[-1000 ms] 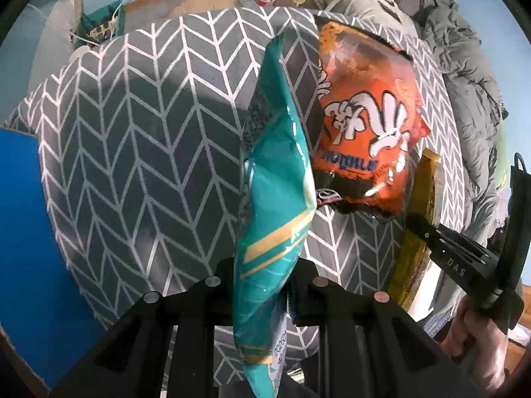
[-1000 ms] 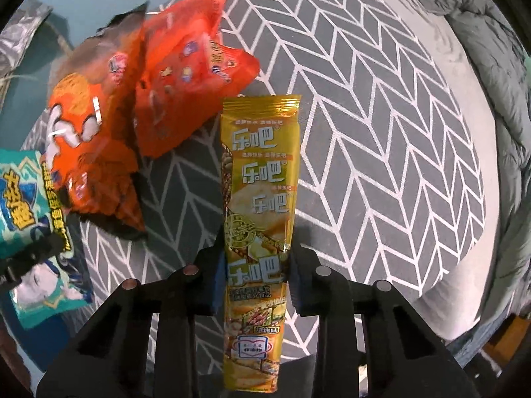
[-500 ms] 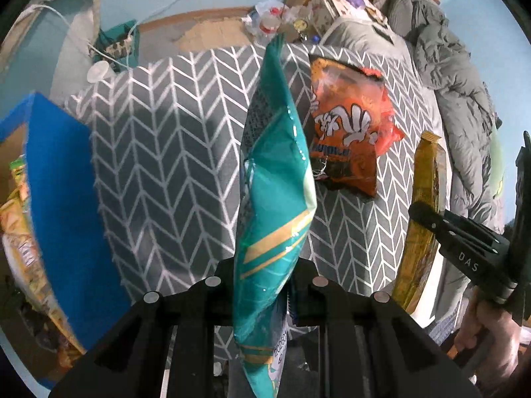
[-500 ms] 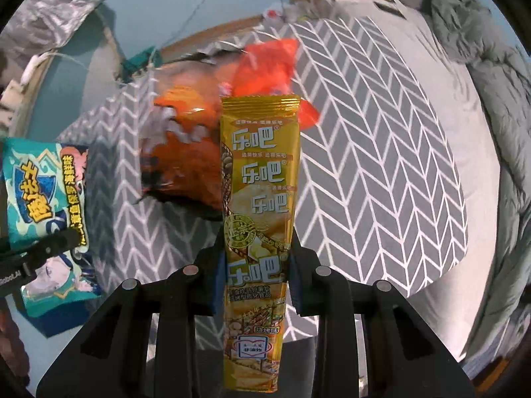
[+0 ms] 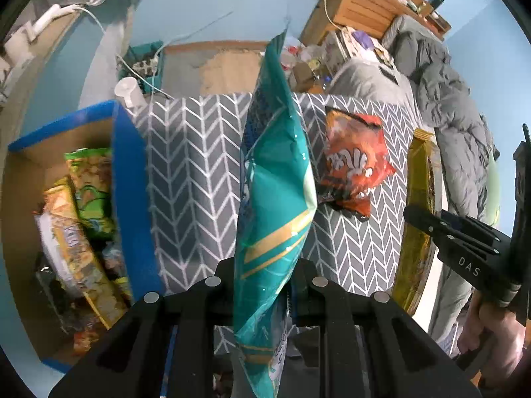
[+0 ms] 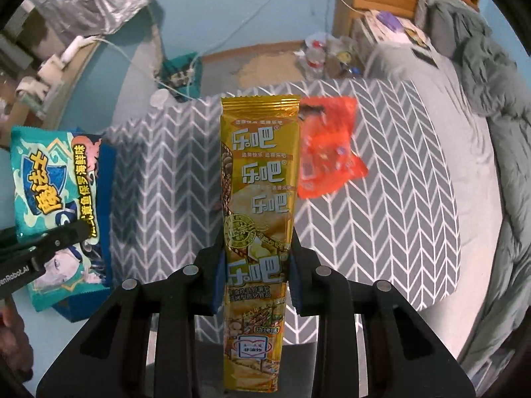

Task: Organize snacks
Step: 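Lift both held bags and carry them over the cardboard box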

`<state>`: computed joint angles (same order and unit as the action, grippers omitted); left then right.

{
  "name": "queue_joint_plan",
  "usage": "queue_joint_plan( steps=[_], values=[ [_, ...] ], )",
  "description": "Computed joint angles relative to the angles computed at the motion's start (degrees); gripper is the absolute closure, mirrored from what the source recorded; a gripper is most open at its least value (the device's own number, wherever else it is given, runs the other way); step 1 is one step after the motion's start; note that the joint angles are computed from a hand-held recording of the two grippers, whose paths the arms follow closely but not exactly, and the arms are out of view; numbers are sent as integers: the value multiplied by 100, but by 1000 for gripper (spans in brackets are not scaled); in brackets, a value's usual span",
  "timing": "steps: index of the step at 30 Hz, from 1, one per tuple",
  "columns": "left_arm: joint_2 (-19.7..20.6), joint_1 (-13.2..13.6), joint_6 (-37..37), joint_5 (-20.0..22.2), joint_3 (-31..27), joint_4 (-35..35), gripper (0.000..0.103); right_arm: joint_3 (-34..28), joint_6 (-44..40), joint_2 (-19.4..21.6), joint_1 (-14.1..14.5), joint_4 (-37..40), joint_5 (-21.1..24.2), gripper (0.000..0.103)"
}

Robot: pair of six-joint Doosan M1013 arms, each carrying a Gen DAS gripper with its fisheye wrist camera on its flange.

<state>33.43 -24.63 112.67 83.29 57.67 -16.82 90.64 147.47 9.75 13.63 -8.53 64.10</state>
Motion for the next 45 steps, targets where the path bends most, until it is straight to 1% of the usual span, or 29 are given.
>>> queue_joint_plan(
  steps=[9,13,21,31,40,45],
  values=[
    [-100,213,-235,-237,-17,-7,84,-495,-701,264,2,178,-163,74],
    [-110,328,-365,-271,-29,-37,84,-720,-1021,409,24,289,-209,74],
    [-156,547,-652,-334,-50,-33,84,-1228,-1706,768,76,770,-382,74],
    [-216,777,-888,-450,-34,30,84,-1985,-2573,1290,185,1398,-401,74],
    [-161,1009,-1119,-528,-108,162,83,-2658,-2991,1811,259,1864,-220,74],
    [-90,1108,-1270,-546,-150,255,83,-2996,-3066,2073,315,1967,-62,74]
  ],
)
